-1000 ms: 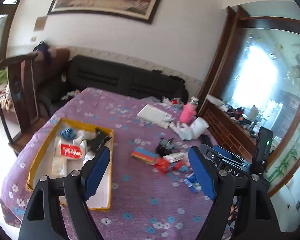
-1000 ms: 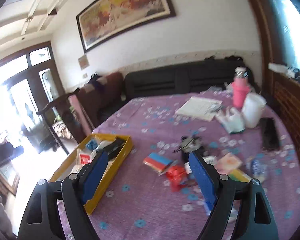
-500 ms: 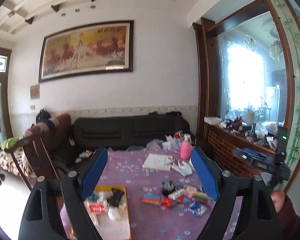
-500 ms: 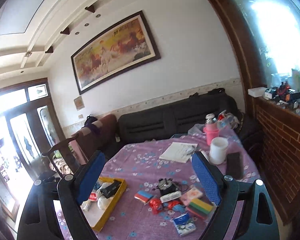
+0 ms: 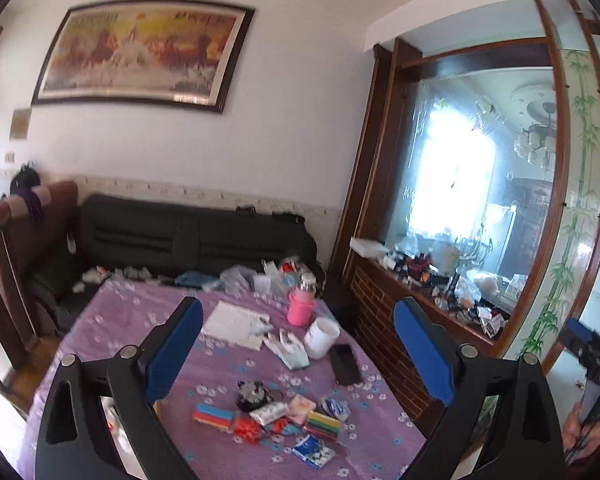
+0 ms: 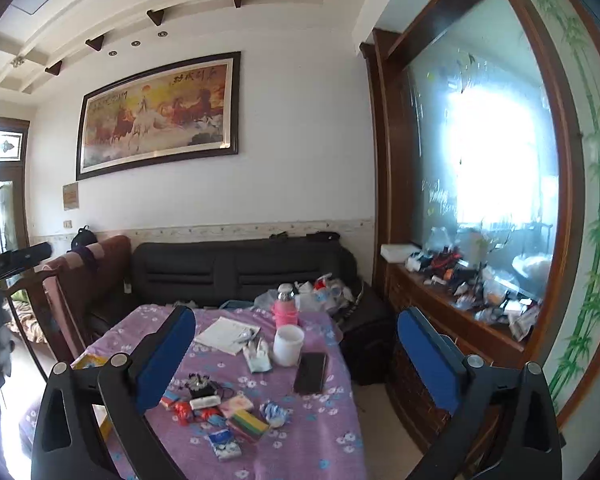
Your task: Organize soft objects
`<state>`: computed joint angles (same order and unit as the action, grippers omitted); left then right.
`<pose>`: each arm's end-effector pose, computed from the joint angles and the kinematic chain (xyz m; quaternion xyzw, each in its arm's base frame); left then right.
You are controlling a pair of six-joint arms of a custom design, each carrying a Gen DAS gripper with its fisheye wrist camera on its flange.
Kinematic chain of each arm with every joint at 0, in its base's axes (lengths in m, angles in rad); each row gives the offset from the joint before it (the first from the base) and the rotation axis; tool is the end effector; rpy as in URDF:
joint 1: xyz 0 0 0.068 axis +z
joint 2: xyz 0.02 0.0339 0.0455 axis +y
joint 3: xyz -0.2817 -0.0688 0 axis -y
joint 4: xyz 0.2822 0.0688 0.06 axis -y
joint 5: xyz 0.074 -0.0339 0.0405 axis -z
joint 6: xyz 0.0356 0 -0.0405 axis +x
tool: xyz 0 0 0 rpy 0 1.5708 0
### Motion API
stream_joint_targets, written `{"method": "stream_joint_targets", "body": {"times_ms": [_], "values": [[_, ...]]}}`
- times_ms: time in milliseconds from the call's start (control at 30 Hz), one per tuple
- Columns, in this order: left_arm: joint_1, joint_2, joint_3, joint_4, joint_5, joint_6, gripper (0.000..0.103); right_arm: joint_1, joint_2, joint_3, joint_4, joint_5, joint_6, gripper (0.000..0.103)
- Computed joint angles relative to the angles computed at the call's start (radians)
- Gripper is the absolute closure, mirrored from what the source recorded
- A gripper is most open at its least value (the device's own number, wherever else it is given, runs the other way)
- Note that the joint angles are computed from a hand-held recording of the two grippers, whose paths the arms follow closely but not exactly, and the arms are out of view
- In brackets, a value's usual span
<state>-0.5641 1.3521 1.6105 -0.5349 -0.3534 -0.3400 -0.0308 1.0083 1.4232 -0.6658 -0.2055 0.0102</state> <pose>0.2768 -0.1605 0.4893 -0.0175 0.7923 -0.1331 0.5952 0.2094 0.0008 0.4934 -0.0468 0.7870 0.0747 0.6106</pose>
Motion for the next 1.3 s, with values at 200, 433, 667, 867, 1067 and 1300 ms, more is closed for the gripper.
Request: {"method": "stream_joint_targets", "body": {"times_ms": [200,433,667,867,1067,1300], "values": [[0.141,0.171,-0.024,-0.014,0.193,-0.038,0.007,0.025,0.181,-0.207,0.16,-0.094,0.049,0.0],[0.266,0.442,-0.078,0.074,0.346,-0.098,0.007,0.159,0.594,-0.12,0.364,-0.168,0.127,0.0],[0.339,0.775,0.112,0.017,0.296,-0.133,0.007,0.272,0.859,0.01,0.51,-0.07,0.182,0.0],[0.357,0.984,0.347,-0.102,0.236,-0.129,0.007,0.236,0.955,0.028,0.571,-0.109,0.241,0.0],[0.343,1.107,0.516,-0.267,0.205,-0.051,0.049,0.222,1.023,0.066,0.53,-0.087,0.241,0.0],[0.305,0.86,0.132,-0.126,0.298,0.085,0.049,0.231,1.025,0.066,0.518,-0.085,0.226,0.0]]}}
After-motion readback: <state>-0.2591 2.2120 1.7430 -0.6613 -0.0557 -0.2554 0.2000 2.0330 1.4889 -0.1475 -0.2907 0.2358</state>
